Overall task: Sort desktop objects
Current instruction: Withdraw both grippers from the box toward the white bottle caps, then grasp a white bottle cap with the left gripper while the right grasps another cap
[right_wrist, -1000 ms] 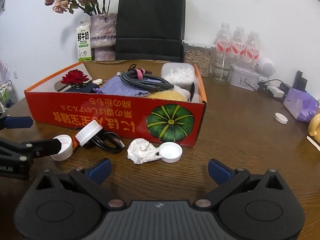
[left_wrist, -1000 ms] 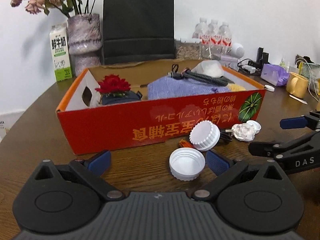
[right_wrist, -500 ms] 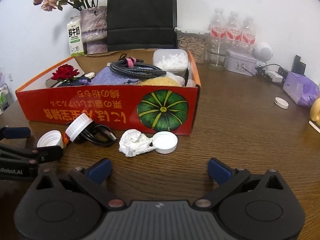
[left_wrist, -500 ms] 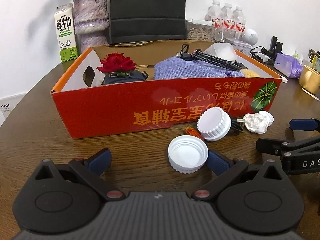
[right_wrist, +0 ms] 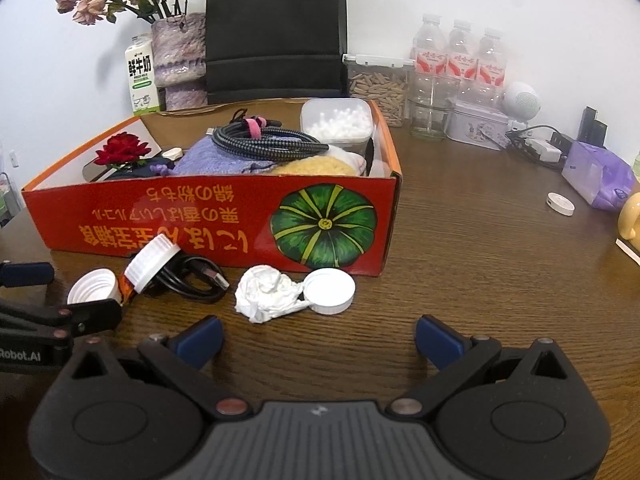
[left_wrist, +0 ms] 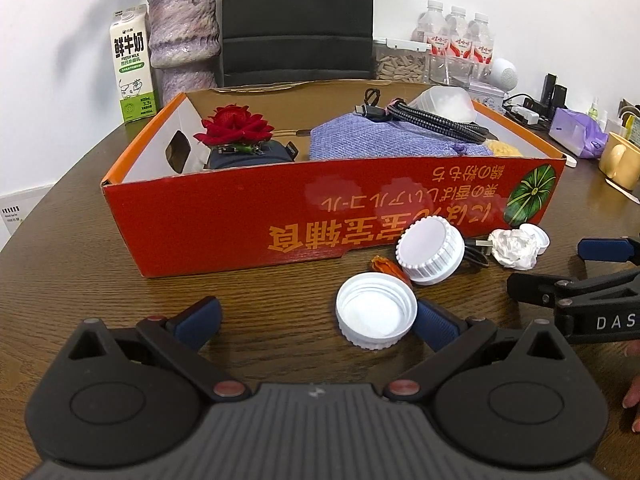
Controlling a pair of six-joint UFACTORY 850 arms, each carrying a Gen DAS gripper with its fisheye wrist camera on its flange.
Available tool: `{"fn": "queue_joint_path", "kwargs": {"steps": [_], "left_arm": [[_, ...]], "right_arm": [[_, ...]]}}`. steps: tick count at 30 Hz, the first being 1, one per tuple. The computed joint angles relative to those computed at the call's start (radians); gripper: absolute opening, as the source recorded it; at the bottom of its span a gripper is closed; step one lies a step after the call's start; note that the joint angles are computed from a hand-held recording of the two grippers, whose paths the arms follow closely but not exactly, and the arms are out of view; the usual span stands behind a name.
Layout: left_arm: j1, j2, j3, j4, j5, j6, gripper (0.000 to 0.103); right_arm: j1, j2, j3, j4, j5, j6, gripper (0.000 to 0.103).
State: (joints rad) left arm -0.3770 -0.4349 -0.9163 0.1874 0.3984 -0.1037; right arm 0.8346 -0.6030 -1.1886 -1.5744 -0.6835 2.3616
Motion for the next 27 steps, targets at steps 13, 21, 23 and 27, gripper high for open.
{"fn": "queue_joint_path", "kwargs": {"steps": [13, 21, 23, 27], "left_arm": [[-0.015, -0.005, -0.009, -0.119, -0.005, 0.069, 0.103], [0.000, 0.001, 0.004, -0.049, 0.030, -0.017, 0.090], [0.001, 0.004, 0.008, -0.027, 0.041, -0.033, 0.081], [-0.002, 0.008, 0.016, -0.024, 0.059, -0.020, 0.054]], "right_arm": [[0.001, -0.001, -0.003, 0.009, -0.005, -0.004, 0.103], [0.002, 0.006, 0.009, 0.011, -0.012, 0.006, 0.103], [0.002, 0.006, 0.009, 0.011, -0.012, 0.005, 0.103], [0.003, 0.005, 0.008, 0.014, -0.014, 0.001, 0.103]]}}
